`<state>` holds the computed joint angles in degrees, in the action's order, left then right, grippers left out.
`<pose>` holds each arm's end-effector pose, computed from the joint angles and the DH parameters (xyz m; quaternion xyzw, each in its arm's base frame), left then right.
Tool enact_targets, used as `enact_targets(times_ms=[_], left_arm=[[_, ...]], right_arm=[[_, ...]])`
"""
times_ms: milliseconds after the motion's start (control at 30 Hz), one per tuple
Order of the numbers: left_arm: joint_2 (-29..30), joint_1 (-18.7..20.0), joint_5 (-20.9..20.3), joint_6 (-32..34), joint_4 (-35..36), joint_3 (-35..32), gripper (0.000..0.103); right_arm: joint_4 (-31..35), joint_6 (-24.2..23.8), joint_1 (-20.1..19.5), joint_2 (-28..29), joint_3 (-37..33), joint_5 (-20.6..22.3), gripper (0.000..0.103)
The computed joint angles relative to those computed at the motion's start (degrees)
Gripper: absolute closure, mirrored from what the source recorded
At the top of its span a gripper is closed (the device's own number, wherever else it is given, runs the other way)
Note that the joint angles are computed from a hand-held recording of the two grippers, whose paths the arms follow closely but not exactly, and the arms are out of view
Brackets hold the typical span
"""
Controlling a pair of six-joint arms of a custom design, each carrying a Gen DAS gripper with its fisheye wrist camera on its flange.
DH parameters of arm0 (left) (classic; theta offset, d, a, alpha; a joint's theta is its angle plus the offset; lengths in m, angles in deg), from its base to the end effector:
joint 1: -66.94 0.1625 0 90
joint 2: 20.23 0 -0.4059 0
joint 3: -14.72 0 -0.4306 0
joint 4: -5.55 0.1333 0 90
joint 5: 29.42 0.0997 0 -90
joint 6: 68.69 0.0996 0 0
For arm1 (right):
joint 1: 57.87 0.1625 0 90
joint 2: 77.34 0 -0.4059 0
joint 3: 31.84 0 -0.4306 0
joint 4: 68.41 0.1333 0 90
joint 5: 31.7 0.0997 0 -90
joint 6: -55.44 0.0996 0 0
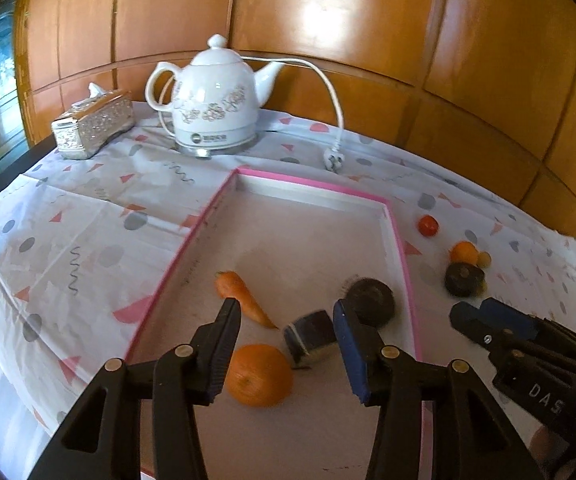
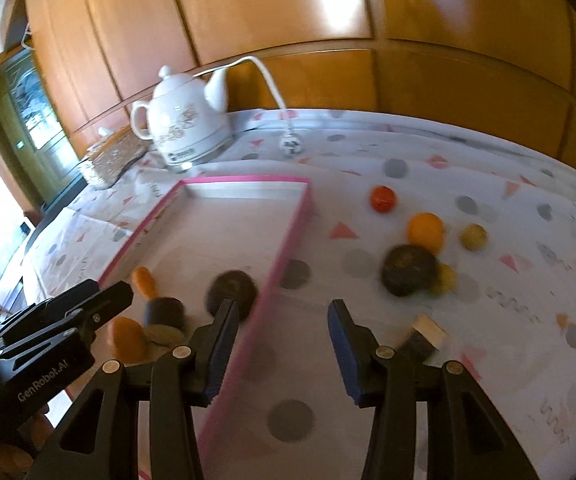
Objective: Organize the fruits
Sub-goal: 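Place the dark round fruit in the tray with the right gripper while the left places the carrot there, then grasp the dark block with the pale face using the left gripper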
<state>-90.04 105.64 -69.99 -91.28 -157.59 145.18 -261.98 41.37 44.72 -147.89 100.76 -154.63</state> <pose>-0.2303 -0.4522 0.1264 0.1798 0.8861 -0.3288 0.2728 0.1791 -0.4386 0.1684 0.1090 -0.8957 0.3365 0.2694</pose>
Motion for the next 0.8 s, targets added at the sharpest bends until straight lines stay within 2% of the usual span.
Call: enact_targets(times_ms=[300,800], left_arm=[[1.37,-2.10,-3.18,1.97,0.32,0.46,0.054],[2.79,-3.71,-7.42,4.35,0.60,0.78,0.054]], right_arm=[[-3.65,0.88,-2.35,-5.59,5.64,-2.54,0.056],[-4.25,3.77,-7.77,-12.18,10.72,-3.97,0.056]])
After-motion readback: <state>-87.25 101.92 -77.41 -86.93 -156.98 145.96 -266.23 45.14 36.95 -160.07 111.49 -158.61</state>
